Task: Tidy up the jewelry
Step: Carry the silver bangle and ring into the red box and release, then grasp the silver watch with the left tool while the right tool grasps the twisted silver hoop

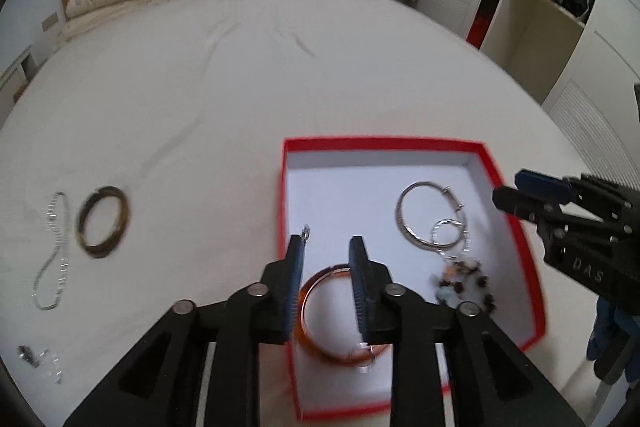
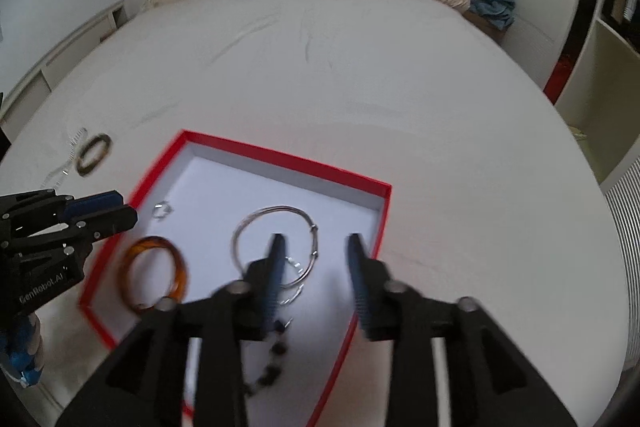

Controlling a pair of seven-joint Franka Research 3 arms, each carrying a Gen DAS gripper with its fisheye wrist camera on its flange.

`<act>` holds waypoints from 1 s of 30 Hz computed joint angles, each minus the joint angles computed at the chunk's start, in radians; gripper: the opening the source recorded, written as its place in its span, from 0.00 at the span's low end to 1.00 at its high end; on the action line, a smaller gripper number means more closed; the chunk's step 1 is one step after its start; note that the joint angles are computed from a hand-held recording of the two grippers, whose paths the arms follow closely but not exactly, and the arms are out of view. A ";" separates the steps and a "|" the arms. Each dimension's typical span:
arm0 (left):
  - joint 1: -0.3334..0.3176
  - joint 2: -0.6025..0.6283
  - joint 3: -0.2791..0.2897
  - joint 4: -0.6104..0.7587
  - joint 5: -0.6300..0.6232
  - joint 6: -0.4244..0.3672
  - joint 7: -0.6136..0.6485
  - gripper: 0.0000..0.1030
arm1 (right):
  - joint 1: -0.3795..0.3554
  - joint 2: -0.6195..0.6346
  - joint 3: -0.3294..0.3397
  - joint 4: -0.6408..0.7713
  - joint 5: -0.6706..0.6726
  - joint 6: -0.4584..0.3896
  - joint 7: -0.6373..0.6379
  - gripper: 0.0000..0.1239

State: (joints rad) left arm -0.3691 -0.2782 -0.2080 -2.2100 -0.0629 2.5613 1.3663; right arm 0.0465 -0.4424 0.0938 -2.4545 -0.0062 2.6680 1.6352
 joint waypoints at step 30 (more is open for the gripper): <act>0.258 -0.868 0.259 -0.416 0.237 -0.348 0.026 0.41 | 0.244 -0.349 0.263 -0.105 0.072 -0.043 0.382 0.40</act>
